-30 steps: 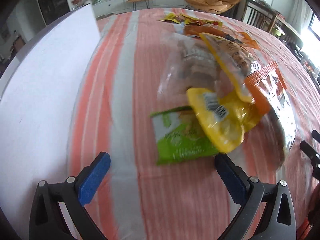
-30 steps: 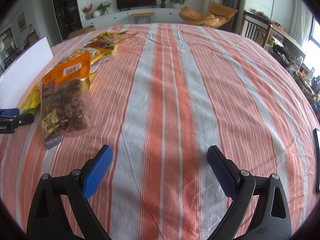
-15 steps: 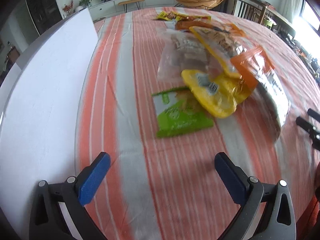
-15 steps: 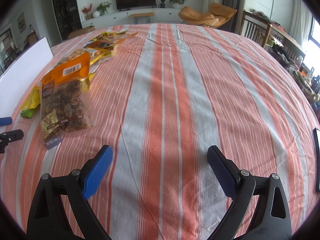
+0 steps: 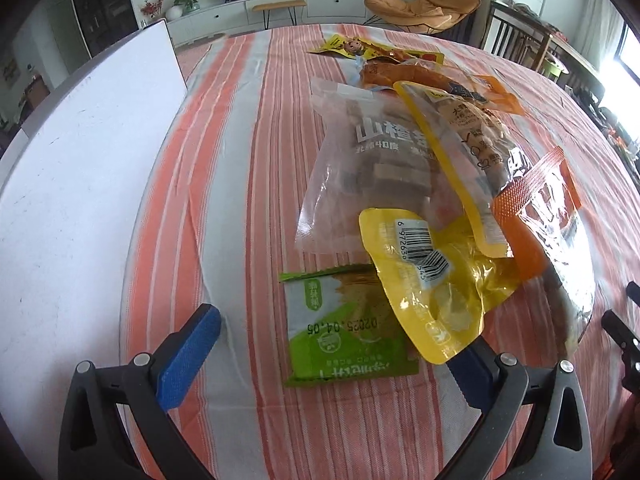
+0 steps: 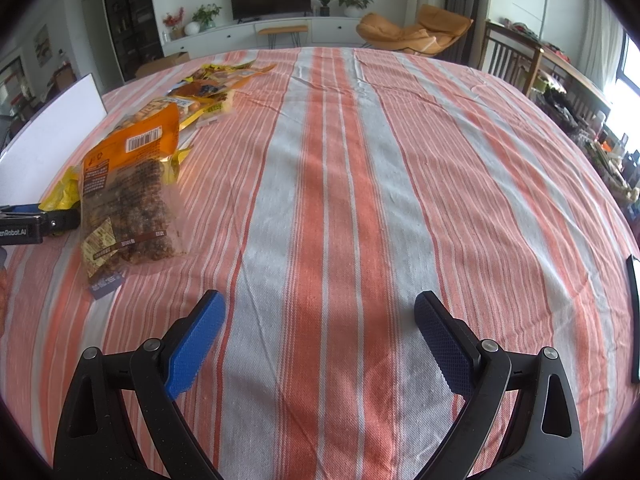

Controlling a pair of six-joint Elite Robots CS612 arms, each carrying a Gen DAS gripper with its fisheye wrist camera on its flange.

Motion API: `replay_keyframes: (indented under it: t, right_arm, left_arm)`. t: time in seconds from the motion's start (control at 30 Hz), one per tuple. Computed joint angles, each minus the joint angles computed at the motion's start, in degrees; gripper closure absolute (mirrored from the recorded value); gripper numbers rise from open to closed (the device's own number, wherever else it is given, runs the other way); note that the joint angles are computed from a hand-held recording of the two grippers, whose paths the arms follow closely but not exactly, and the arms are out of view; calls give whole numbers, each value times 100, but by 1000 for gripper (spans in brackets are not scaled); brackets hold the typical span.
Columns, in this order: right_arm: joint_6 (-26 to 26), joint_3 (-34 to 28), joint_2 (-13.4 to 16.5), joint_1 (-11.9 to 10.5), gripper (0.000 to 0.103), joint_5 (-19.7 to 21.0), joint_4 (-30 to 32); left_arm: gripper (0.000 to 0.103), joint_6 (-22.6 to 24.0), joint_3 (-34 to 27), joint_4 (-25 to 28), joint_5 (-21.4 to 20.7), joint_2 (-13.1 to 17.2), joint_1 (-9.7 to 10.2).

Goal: Organize snacks
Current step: 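Reach the left tool to the green cracker packet and close on it, then lift the green cracker packet with the left tool while the right tool reaches the orange-label nut bag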

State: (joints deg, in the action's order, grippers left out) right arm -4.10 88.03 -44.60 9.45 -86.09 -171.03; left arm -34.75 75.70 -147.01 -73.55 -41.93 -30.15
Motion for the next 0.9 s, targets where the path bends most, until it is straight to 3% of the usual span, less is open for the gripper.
replay_keyframes:
  t: [0.3, 0.37, 0.43, 0.47, 0.73, 0.9]
  right_arm:
    - [1, -2, 1, 1, 6, -1, 0]
    - [0, -2, 2, 0, 6, -1, -1]
    - [1, -2, 2, 1, 6, -1, -1]
    - [1, -2, 2, 1, 6, -1, -1]
    - [10, -2, 2, -1, 6, -12, 0]
    - [7, -3, 3, -1, 6, -11, 1]
  left_arm:
    - [1, -218, 41, 102, 44, -36, 70]
    - [11, -146, 125, -39, 84, -72, 54]
    - [45, -79, 228, -214, 167, -126, 26]
    - [53, -99, 275, -237, 226, -159, 11]
    - [54, -334, 945, -645, 135, -501, -107]
    - [54, -221, 1336, -753, 81, -726, -262]
